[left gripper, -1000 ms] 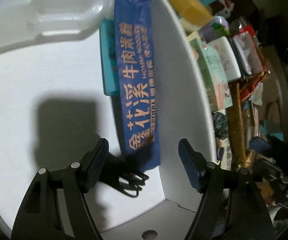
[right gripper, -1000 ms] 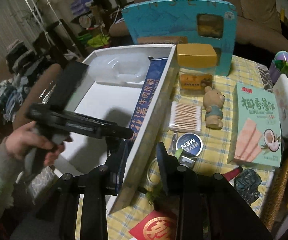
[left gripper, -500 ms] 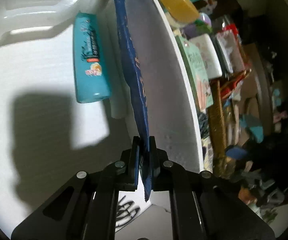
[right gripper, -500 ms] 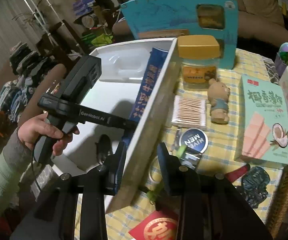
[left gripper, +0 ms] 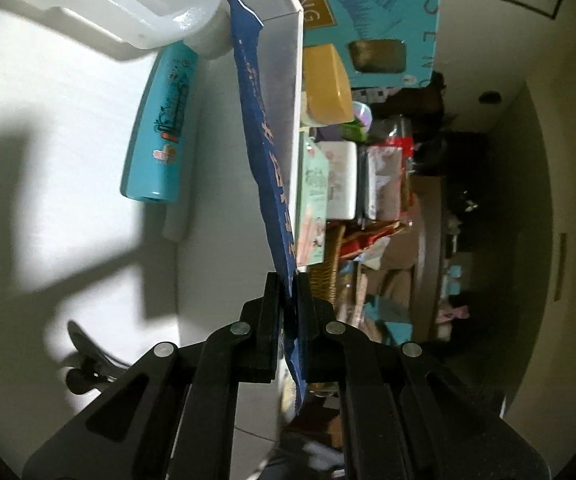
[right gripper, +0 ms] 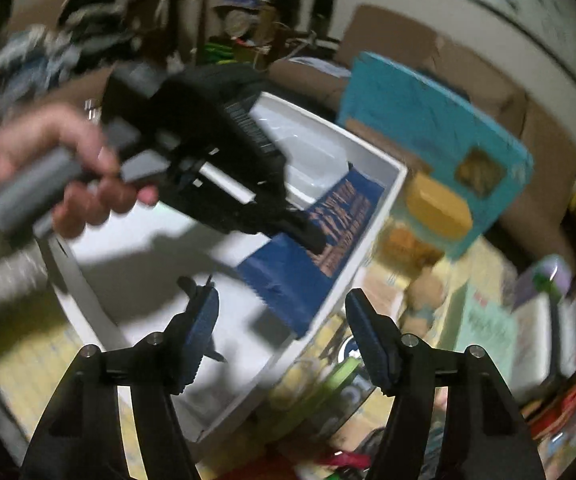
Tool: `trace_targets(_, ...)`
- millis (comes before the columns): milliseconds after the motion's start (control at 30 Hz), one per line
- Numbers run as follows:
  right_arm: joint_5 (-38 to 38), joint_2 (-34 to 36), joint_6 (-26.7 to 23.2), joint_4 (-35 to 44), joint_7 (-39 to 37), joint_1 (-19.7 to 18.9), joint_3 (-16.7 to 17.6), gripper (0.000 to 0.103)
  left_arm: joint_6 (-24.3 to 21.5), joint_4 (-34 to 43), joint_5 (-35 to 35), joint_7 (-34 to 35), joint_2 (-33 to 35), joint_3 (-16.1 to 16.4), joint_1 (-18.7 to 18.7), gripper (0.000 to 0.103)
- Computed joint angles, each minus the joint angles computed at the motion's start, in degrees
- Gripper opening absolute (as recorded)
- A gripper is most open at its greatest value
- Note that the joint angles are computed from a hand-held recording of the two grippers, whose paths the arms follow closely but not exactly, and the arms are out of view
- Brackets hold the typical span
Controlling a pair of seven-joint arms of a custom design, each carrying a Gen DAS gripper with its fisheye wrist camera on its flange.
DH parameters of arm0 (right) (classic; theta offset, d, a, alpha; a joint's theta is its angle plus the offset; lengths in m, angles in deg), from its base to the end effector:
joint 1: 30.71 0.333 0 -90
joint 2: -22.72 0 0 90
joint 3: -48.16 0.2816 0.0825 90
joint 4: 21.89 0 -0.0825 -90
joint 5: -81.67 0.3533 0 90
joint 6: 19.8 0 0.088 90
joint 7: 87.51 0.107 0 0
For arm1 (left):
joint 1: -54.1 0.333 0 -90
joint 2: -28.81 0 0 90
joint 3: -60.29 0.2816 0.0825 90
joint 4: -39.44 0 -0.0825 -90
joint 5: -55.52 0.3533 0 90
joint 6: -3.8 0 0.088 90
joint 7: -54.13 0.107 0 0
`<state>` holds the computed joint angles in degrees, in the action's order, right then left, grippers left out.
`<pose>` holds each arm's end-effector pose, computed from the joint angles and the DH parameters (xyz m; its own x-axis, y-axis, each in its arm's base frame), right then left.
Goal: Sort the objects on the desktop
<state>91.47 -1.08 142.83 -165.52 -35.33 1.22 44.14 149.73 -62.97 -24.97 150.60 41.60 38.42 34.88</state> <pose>0.3997 0.1993 0.4997 0.7532 -0.6010 0.2673 -0.3351 -0.7003 -0.6304 0.4872 -0.3863 0.4650 0.1402 -0.3581 0.9231 -0.9766 -0.2036 0.0693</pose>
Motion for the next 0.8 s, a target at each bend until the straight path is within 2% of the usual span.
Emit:
trace_targets(33, -2.22, 0.1, 2.8, -1.19, 0.35, -1.23, 1.7, 0.064, -0.12, 0.35, 0.01, -0.25, 0.25, 0.01, 0.0, 0.007)
trace_targets(67, -3.96, 0.53, 4.63, -1.74, 0.49, -1.75, 2.5, 0.054, -0.04, 1.0, -0.27, -0.17, 0.73, -0.1, -0.08, 0.007)
trace_targets(100, -5.67, 1.38, 5.28, -1.53, 1.07, -2.36, 3.16, 0.033, -1.36, -0.06, -1.24, 0.72, -0.23, 0.14, 0.92, 0.007)
trace_targets(133, -6.74, 2.34, 4.54, -0.64, 1.97, -2.77, 3.43, 0.024, -1.38, -0.27, -1.02, 0.5, -0.42, 0.28, 0.9, 0.007)
trace_targets(167, -7.42, 3.39, 3.56, 0.5, 3.02, -3.22, 3.59, 0.023, -1.21, -0.26, -1.3, 0.71, -0.46, 0.33, 0.87, 0.007)
trace_targets(233, -4.89, 4.57, 2.91, 1.91, 1.73, -1.34, 1.3, 0.017, -1.15, -0.48, -1.97, 0.78, -0.61, 0.4, 0.89, 0.007)
trace_targets(267, -4.54, 4.98, 3.05, 2.43, 1.77, -1.44, 1.29, 0.014, -0.65, -0.62, -0.44, -0.78, -0.72, 0.63, 0.58, 0.009)
trace_targets(300, -3.79, 5.19, 2.76, 3.01, 1.32, -1.22, 0.89, 0.011, -0.41, -0.55, 1.47, -2.59, -0.68, 0.87, 0.32, 0.015)
trace_targets(333, -2.75, 5.38, 1.69, 3.84, 0.74, -0.84, 0.44, 0.009, -0.76, -0.55, 2.65, -3.36, -0.78, 0.99, 0.33, 0.02)
trace_targets(367, -0.75, 5.42, 0.58, 4.5, -0.52, -0.01, -0.48, 0.009, -1.13, -1.38, 5.04, -5.14, -1.67, 1.34, 0.34, 0.029)
trace_targets(400, 0.96, 5.48, 0.02, 5.01, -1.51, 0.35, -0.96, 0.008, -0.72, -2.28, 9.28, -8.46, -2.77, 1.9, -0.05, 0.041)
trace_targets(467, 2.01, 5.51, -0.32, 5.36, -2.3, -0.3, -0.24, 0.008, -0.83, -4.43, 18.06, -14.0, -5.89, 3.03, -0.54, 0.052)
trace_targets(567, -1.0, 5.47, 1.43, 4.71, 1.03, -3.54, 2.79, 0.008, -3.85, -7.41, 34.97, -24.13, -11.12, 4.69, -1.13, 0.053)
trace_targets(600, -1.64, 5.38, 2.31, 4.45, 2.2, -4.05, 3.27, 0.008, -5.25, -8.02, 37.34, -25.45, -12.37, 4.92, -1.11, 0.053)
trace_targets(733, -4.54, 5.14, 3.6, 4.18, 6.83, -5.87, 4.17, 0.007, -9.84, -10.4, 38.88, -25.88, -15.71, 5.43, -1.46, 0.053)
trace_targets(800, -7.77, 4.66, 3.94, 3.9, 9.73, -7.63, 5.46, 0.007, -13.9, -9.04, 39.13, -26.0, -14.2, 5.54, -1.71, 0.053)
